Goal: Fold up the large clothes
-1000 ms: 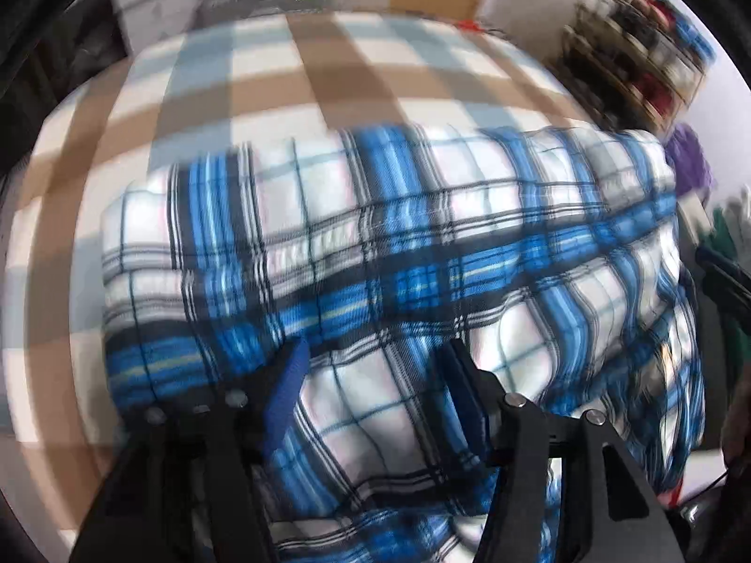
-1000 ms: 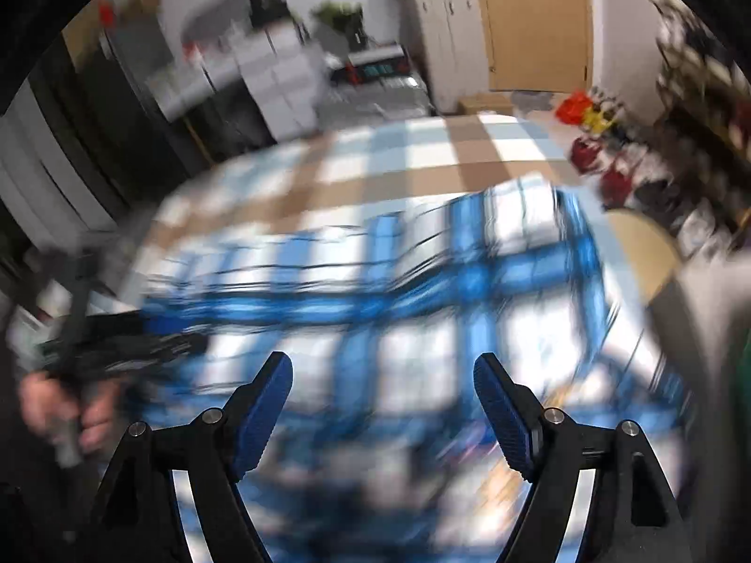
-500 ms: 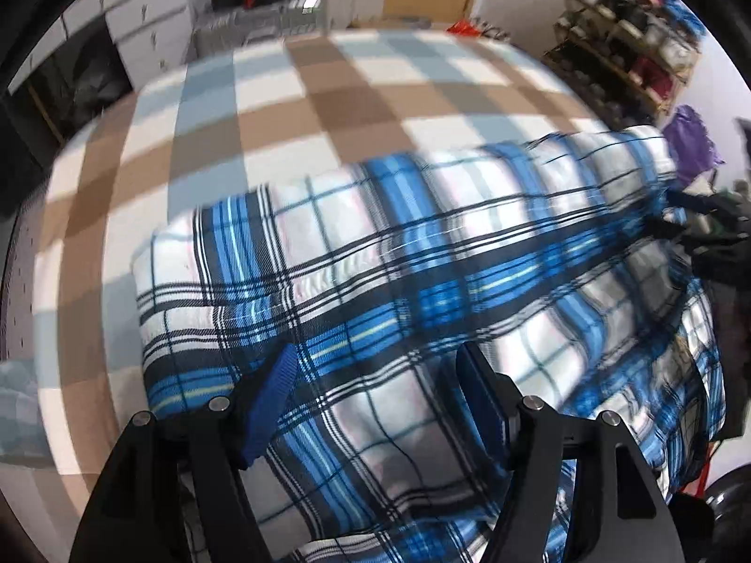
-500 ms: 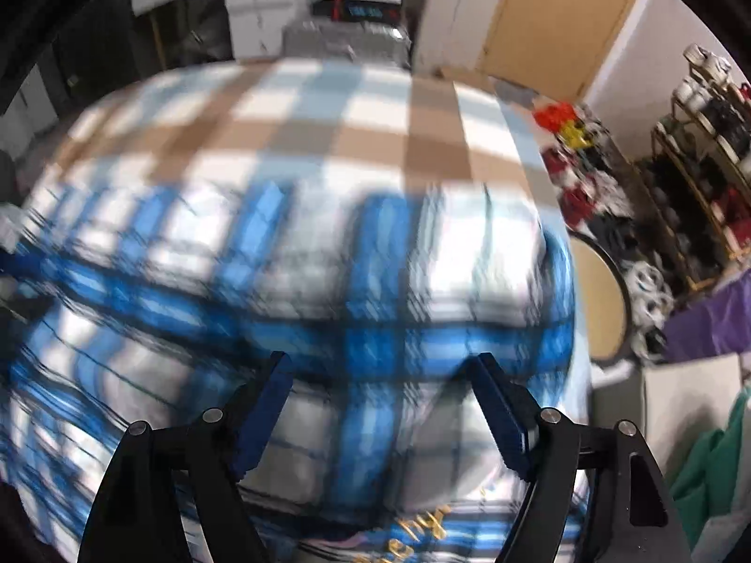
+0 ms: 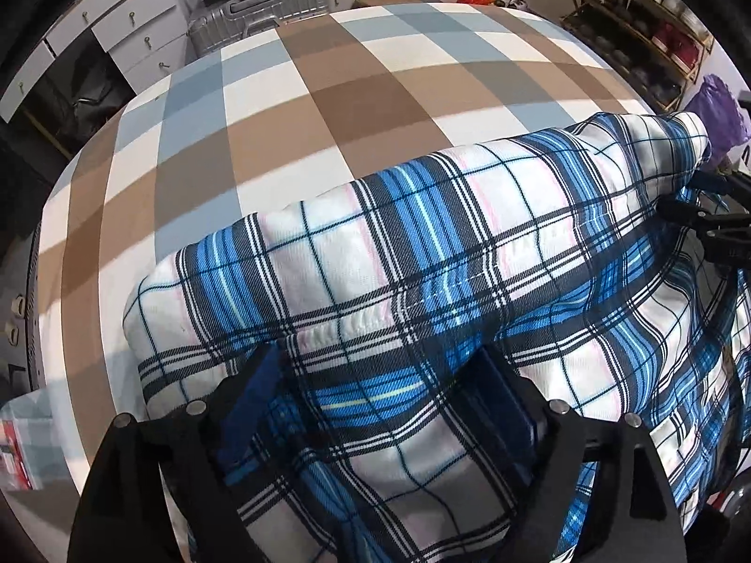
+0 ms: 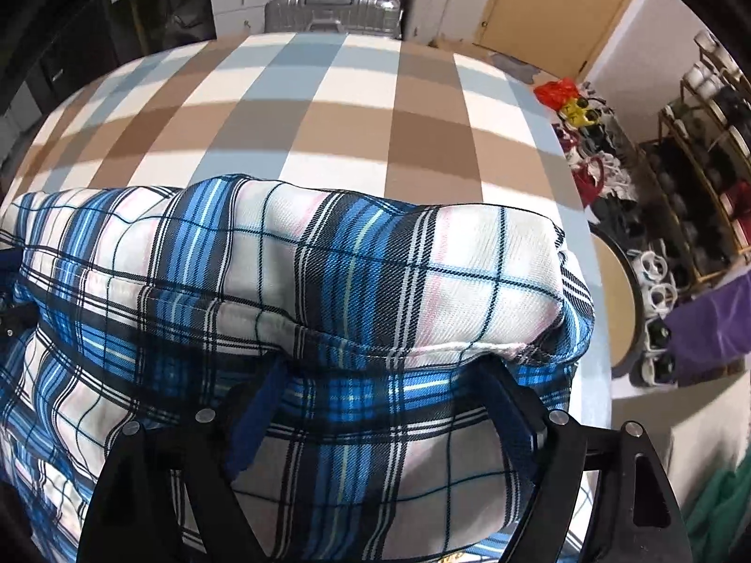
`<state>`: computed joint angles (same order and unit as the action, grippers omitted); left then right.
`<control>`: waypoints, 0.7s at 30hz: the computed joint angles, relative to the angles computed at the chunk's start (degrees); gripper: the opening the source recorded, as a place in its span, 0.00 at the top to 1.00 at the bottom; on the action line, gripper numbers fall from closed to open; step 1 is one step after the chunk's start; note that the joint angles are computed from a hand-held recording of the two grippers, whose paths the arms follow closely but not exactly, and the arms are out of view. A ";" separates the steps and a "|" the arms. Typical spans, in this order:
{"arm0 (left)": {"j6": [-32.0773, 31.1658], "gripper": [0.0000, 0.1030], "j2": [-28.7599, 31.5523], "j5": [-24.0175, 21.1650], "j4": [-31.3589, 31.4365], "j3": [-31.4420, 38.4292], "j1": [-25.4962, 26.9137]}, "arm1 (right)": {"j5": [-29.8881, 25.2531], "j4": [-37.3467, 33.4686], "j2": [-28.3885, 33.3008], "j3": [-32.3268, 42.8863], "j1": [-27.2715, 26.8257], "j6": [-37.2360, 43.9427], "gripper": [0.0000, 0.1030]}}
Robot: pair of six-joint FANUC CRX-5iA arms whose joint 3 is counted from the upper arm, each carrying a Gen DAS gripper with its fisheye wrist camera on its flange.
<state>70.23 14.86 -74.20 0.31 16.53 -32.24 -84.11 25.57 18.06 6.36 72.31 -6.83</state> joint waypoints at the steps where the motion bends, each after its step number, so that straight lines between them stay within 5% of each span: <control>1: -0.17 0.20 0.13 -0.41 -0.18 0.46 0.15 | 0.17 0.61 0.09 -0.16 -0.37 0.08 0.20; 8: 1.20 0.13 8.12 -3.27 -4.01 11.92 -0.81 | 1.62 2.37 1.55 0.77 -4.81 1.99 0.20; 11: 2.27 0.13 7.48 -1.65 -6.75 11.55 -1.87 | 1.75 3.44 1.55 0.23 -4.61 2.41 0.20; 14: 1.12 0.13 4.16 0.69 -7.42 7.14 -1.74 | 0.85 5.63 0.84 -1.56 -2.22 5.15 0.20; 17: -0.27 0.13 -2.62 6.22 -14.94 -0.55 -4.64 | -2.45 7.34 0.39 -3.11 1.15 6.98 0.20; 21: -0.98 0.12 -10.15 12.61 -21.09 -10.03 -7.62 | -0.53 6.09 -3.08 -7.58 4.49 0.10 0.20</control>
